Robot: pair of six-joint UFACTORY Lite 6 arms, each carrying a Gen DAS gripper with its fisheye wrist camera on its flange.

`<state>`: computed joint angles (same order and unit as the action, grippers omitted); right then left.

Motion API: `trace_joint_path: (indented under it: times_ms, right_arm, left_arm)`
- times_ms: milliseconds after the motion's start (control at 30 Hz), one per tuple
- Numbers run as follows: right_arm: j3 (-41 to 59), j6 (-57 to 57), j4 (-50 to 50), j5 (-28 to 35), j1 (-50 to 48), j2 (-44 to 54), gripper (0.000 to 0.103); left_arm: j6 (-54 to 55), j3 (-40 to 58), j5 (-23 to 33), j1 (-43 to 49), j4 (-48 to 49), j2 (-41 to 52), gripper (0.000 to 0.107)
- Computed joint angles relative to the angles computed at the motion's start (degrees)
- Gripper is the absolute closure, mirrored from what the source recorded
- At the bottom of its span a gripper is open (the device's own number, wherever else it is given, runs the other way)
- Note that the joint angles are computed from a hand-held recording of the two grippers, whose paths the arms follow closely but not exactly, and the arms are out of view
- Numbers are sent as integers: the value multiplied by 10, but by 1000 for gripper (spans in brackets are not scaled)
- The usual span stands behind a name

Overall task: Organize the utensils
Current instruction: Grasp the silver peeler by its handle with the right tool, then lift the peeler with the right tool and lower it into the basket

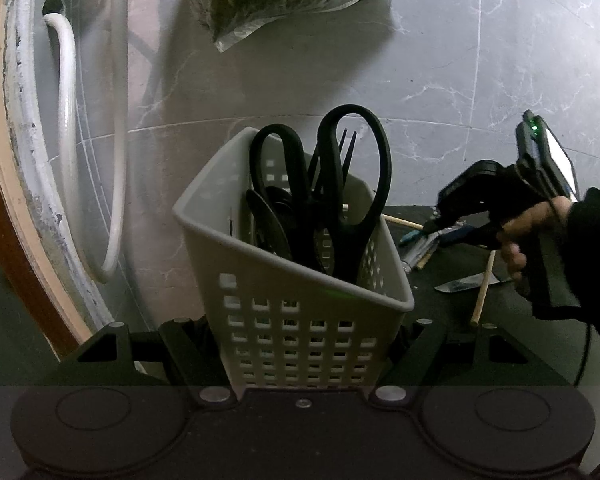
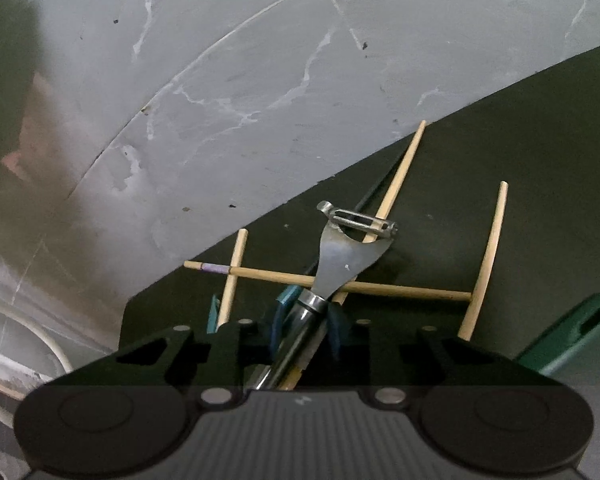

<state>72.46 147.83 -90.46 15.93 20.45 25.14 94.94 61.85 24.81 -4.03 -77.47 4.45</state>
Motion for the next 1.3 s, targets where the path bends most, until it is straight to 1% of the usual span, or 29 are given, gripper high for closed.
trace_joint_path:
  times_ms: [67,133,200,333,367,400,433,467,500,533,600,667,733,833,967,1067,1133,1233,1300]
  right_arm:
    - [1,-71,64,3,-1,-9,76]
    - [7,-140,128,18,3,-14,73]
    - [13,-179,156,33,9,-16,70]
    - [67,-284,239,69,19,10,69]
    - [87,-326,276,81,21,20,68]
    - [124,-386,329,105,24,43,67]
    - [170,-446,380,141,28,73,67]
    - [209,-489,410,172,33,98,67]
    - [231,-507,421,189,37,112,68]
    - [243,-515,424,200,41,121,68]
    - [236,-503,415,203,45,116,71]
    - [221,-489,405,195,44,108,72]
    - [206,-473,402,177,37,101,74]
    - [159,-436,398,139,22,69,76]
    - [127,-462,461,88,-11,45,75]
    - [120,-476,494,68,-25,40,77]
    - [102,-446,482,54,-28,30,79]
    - [52,-371,440,17,-32,0,83]
    - [21,-324,413,0,-32,-21,84]
  left_arm:
    - [5,-4,-1,0,-6,-2,30]
    - [8,-7,-4,-1,-10,-4,31]
    - [8,-8,-7,-2,-12,-5,30]
    - [5,-10,-9,-4,-11,-8,31]
    - [5,-11,-9,-4,-10,-8,31]
    - [5,-11,-10,-4,-11,-9,31]
    - [5,-11,-10,-4,-11,-9,31]
    - [2,-10,-11,-5,-9,-9,31]
    - [2,-11,-11,-5,-9,-9,31]
    - [2,-11,-11,-5,-9,-10,31]
    - [2,-12,-11,-4,-9,-11,31]
    - [1,-12,-11,-5,-9,-10,31]
    - [1,-12,-12,-5,-9,-11,31]
    - [2,-11,-13,-6,-11,-10,31]
    - [1,-11,-13,-6,-10,-10,31]
    - [4,-13,-13,-6,-12,-11,31]
    - [4,-12,-13,-5,-12,-11,31]
    - [2,-13,-15,-7,-12,-12,31]
    - [4,-13,-16,-7,-14,-12,31]
